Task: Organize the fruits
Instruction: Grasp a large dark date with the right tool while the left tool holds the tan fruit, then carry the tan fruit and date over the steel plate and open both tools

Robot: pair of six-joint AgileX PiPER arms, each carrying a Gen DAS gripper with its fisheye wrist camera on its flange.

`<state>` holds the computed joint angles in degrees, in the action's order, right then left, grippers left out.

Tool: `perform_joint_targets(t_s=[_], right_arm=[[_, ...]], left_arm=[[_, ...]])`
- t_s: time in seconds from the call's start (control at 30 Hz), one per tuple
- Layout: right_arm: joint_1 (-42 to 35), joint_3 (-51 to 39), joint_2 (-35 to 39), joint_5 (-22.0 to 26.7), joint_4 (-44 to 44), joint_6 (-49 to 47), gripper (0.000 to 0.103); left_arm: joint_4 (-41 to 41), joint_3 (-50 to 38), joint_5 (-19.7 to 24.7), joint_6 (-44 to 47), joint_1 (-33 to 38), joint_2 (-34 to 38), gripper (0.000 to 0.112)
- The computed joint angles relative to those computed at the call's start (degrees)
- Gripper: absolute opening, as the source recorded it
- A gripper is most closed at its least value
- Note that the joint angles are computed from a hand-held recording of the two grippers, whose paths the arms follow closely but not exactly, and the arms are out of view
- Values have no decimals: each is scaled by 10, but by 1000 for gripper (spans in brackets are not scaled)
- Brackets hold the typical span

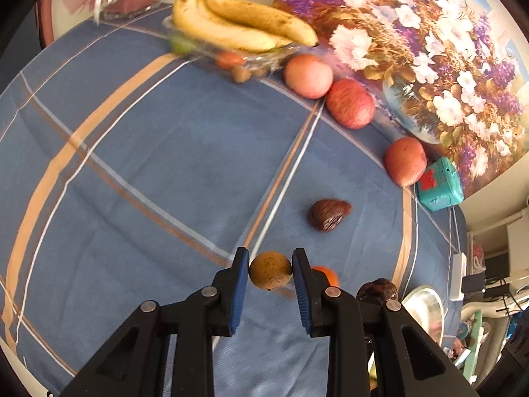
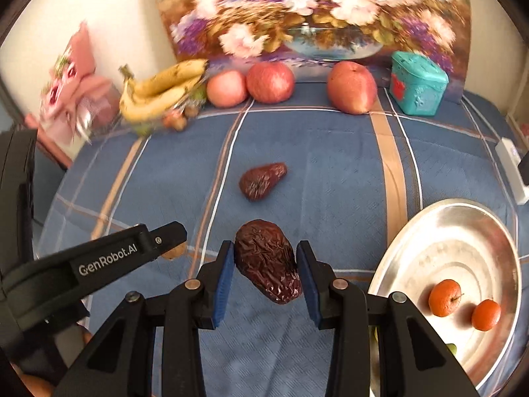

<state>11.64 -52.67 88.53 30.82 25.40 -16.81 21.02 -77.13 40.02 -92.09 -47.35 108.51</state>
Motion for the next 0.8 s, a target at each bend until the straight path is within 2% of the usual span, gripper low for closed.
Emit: perform_joint_targets(t_s=[0.23,0.33,0.47,0.57,0.73,0.8], right_arm=[[-70,-55,34,41,-12,38,40],[-118,-60,37,59,7,22,40],[-184,-56,23,77,18,14,40],[-225,-55,11,85,-11,30,40],[-293,-56,17,97,-28,39,40],[-315,-55,21,101,-22,37,40]], left_arm=[[-10,-101,28,31,10,61,29],[-4,-144,41,42,-2,90,29],[-29,-219,68,95,-23,136,29],[-69,-296,83,168,-42,175,29],[-105,-476,168,272,-81,270,29],[-117,-562,216,308,-92,315,29]])
